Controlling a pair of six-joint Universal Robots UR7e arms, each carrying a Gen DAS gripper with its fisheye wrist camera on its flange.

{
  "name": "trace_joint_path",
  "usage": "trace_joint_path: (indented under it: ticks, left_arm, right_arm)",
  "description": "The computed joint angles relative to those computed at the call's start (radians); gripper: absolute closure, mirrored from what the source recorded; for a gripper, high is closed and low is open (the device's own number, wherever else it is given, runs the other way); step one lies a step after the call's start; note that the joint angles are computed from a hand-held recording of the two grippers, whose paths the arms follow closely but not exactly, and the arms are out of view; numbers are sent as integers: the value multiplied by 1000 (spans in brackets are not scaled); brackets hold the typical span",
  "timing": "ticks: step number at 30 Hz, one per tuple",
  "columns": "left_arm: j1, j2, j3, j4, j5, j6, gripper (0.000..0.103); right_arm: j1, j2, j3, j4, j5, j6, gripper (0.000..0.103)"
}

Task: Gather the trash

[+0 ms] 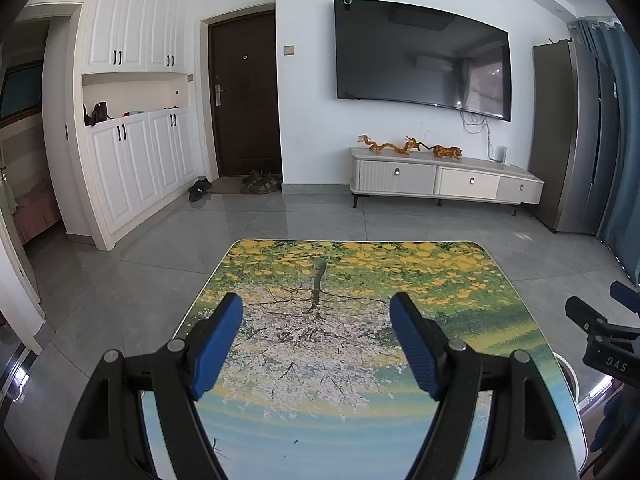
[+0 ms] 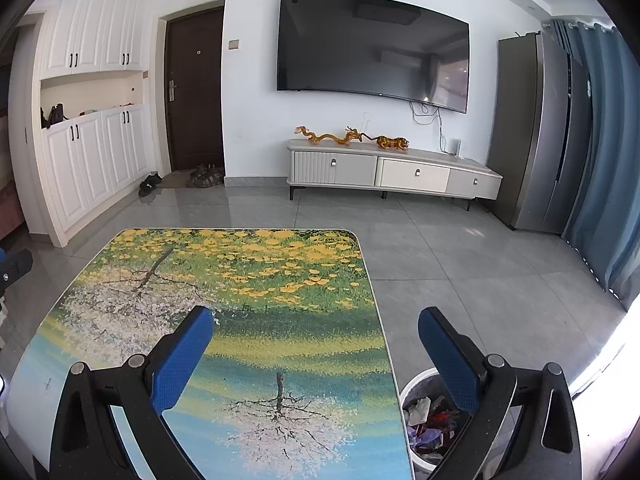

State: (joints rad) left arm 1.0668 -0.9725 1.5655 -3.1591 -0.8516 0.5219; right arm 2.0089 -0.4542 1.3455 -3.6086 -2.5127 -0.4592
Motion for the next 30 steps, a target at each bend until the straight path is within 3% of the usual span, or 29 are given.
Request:
trace_joint_path:
  ticks: [30]
  left_arm:
    - [4, 1, 13, 7, -10, -9, 28]
  right_arm:
    - [-5, 7, 2, 2, -2, 6, 0]
